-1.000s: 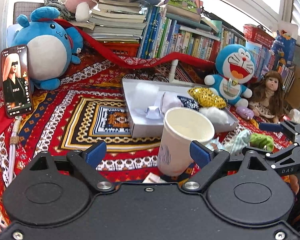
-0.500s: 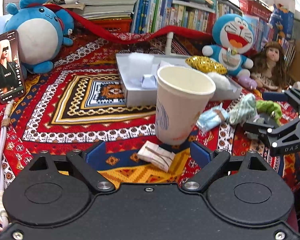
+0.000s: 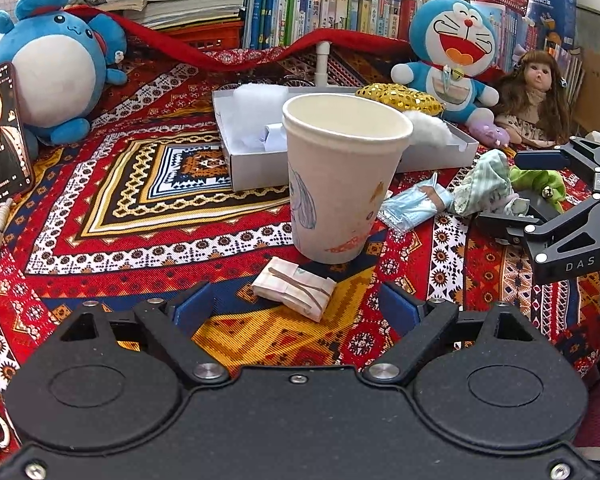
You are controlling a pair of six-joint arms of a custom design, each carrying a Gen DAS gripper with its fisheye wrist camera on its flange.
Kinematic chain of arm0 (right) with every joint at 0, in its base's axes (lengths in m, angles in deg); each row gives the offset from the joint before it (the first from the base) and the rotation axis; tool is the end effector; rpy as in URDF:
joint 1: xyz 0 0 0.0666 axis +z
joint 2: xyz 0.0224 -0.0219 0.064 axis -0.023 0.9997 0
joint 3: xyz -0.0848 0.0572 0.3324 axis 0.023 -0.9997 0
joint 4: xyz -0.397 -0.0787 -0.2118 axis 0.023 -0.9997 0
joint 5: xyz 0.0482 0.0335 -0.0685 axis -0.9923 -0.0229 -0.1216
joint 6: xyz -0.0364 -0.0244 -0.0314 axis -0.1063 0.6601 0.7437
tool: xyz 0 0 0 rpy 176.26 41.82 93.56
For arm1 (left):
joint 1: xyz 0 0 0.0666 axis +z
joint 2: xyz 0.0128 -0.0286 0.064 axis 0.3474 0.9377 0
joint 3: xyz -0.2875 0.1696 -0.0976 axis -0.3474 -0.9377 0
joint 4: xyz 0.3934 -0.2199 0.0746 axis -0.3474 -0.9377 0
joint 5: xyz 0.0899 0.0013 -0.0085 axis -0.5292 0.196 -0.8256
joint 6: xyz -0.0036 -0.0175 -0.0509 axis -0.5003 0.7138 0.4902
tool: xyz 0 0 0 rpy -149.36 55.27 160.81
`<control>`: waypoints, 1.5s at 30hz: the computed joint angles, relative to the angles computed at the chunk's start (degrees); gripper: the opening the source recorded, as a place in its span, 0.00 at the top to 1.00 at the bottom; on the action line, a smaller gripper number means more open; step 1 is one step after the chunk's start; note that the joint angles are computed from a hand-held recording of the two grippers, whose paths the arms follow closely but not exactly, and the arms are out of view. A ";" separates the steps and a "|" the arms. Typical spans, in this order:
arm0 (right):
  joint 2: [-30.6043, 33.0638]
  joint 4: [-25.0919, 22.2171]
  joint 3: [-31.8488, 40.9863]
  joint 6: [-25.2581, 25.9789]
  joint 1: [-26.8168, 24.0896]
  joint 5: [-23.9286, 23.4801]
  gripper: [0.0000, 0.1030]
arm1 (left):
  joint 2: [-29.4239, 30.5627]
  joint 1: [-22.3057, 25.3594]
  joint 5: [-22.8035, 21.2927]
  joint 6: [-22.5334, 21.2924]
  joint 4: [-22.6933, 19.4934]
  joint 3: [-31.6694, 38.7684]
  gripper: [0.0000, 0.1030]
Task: Organize soft objects
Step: 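Reach the left tool to the banded white packet while the right tool reaches the gingham cloth, then close the left tool on the white packet while the right tool grasps the gingham cloth, then carry the white packet and gingham cloth over the tray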
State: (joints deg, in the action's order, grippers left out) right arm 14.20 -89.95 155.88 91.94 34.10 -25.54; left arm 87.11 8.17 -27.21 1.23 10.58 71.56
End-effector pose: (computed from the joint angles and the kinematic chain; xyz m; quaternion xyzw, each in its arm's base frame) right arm 0.4614 0.3156 0.3359 -0.2580 0.8265 -0.0034 0.5003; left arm 0.4313 -0.0948 0.3366 0.0894 0.8992 -0.0721 0.4222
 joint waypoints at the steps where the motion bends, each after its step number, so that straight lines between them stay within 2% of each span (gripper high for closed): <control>1: 0.06 -0.02 0.00 0.02 -0.01 -0.02 0.00 | 0.08 0.09 0.22 0.10 -0.11 0.05 0.17; 4: 0.43 -0.53 0.36 -0.17 0.01 0.09 0.00 | 0.20 -0.03 -0.20 0.06 -0.11 0.04 0.22; 9: 1.18 -1.91 1.28 -0.40 0.25 0.63 0.00 | 0.35 -0.26 -0.68 -0.81 -0.52 0.14 0.48; 13: 2.05 -3.11 2.44 -0.56 0.40 1.34 0.01 | 0.29 -0.57 -1.96 -0.88 -0.33 0.04 0.58; 17: 2.63 -4.33 3.40 -1.23 0.31 1.57 0.04 | 0.28 -0.51 -1.99 -0.21 -0.45 0.14 0.60; 20: 2.70 -4.78 3.69 -1.84 0.32 1.85 0.11 | 0.24 -0.47 -1.98 0.03 -0.46 0.18 0.60; 23: 2.77 -4.93 3.86 -2.67 0.36 2.94 0.24 | 0.20 -0.47 -2.11 0.08 -0.45 0.12 0.60; 25: 2.80 -5.17 4.00 -3.76 0.37 3.74 0.45 | 0.27 -0.50 -2.48 0.26 -0.38 0.20 0.60; 27: 2.70 -4.96 3.96 -4.39 0.27 3.97 0.50 | 0.33 -0.61 -3.41 0.73 -0.25 0.28 0.60; 31: 2.08 -3.96 3.46 -5.02 0.24 3.90 0.54 | 0.50 -0.58 -4.82 1.72 0.09 0.55 0.61; 45: 0.50 -1.57 3.72 -7.09 -0.65 2.41 0.56 | 0.65 2.35 -6.82 3.90 1.71 3.25 0.61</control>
